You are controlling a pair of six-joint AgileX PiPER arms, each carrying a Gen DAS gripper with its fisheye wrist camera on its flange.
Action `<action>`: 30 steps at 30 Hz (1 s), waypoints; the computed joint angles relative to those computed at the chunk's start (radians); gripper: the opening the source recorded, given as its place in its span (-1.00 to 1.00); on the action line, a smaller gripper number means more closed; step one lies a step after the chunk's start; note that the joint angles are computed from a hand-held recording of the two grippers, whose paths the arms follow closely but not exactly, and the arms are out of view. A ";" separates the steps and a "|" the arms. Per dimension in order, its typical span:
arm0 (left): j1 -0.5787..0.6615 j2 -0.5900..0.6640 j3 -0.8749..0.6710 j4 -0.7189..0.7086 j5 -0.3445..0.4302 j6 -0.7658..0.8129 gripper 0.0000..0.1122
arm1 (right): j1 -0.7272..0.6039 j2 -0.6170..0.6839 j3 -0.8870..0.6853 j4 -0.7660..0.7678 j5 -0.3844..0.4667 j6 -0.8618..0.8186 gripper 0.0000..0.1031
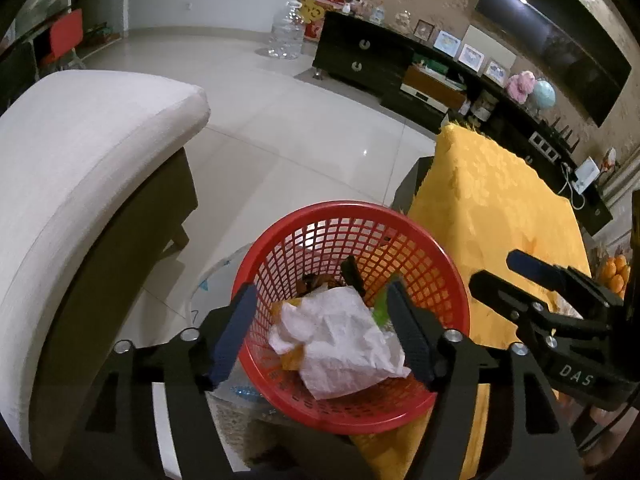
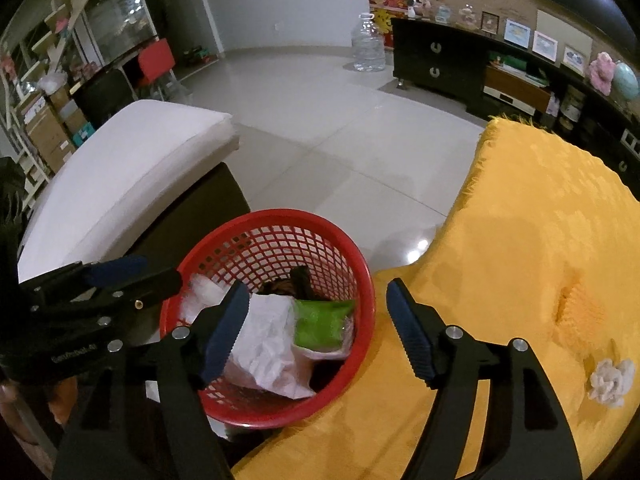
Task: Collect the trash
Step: 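Lower the cloth and green packet into the red wastebasket and open both tools, then return both tools to the table and grasp the white mesh bag with the right tool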
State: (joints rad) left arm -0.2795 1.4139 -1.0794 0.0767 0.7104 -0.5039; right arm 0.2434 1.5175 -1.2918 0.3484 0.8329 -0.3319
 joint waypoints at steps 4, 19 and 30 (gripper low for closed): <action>0.005 -0.007 -0.008 -0.015 0.002 0.005 0.24 | -0.026 -0.034 0.034 0.008 -0.004 -0.030 0.34; -0.122 -0.020 -0.033 0.116 0.033 -0.120 0.29 | -0.155 -0.205 0.214 -0.010 -0.056 -0.118 0.37; -0.243 0.048 -0.098 0.155 0.049 -0.173 0.35 | -0.431 -0.282 0.321 0.057 -0.056 -0.279 0.51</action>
